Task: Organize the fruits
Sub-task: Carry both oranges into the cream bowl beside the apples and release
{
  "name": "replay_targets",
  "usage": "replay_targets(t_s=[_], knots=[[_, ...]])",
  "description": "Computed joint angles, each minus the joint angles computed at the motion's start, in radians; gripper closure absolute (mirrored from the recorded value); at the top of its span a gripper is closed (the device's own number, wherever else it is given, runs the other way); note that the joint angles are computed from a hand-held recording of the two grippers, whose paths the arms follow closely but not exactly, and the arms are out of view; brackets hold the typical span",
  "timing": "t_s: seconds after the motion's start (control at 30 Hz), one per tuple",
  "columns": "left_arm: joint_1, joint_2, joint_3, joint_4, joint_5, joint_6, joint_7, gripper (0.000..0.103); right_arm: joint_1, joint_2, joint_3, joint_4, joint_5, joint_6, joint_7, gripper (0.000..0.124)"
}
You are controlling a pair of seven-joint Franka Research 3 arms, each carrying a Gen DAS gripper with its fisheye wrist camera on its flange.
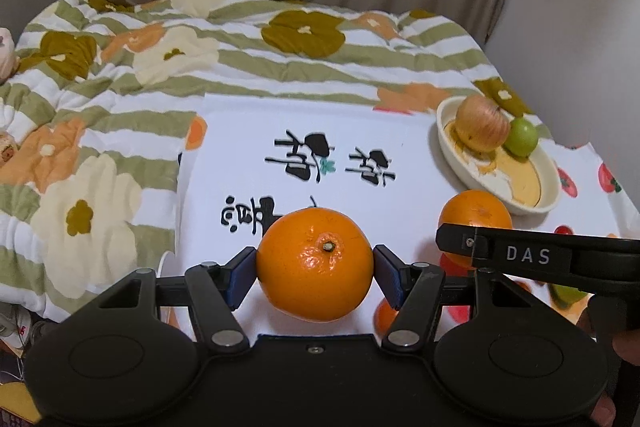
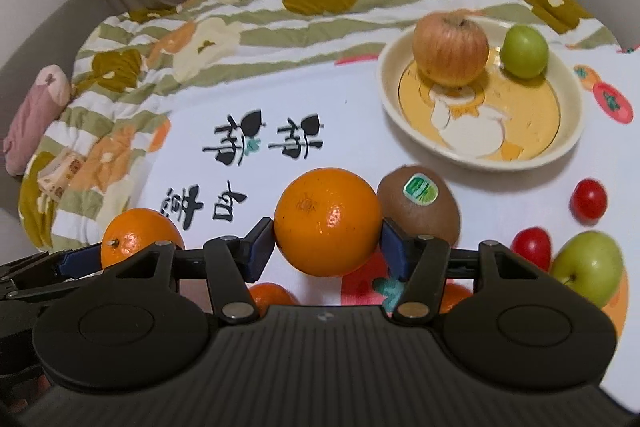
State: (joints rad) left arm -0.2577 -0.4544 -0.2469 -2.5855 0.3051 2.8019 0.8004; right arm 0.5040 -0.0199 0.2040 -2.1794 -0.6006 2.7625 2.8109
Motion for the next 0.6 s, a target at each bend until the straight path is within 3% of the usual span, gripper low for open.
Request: replay_targets(t_s=[0.33,0.6], knots=[[0.019,-0.015,-0.086,0.093,0.067,-0.078,-0.149,0.036,-0.086,-0.166,0.016,-0.117,0.106,0.064,-0.158,0.052],[0.022,0.071,-0.158,0.232,0.184,-0.131,-0.295,0.036,-0.14,-0.292,-0.023,-0.224,0.274,0.11,-0.391,0.052]])
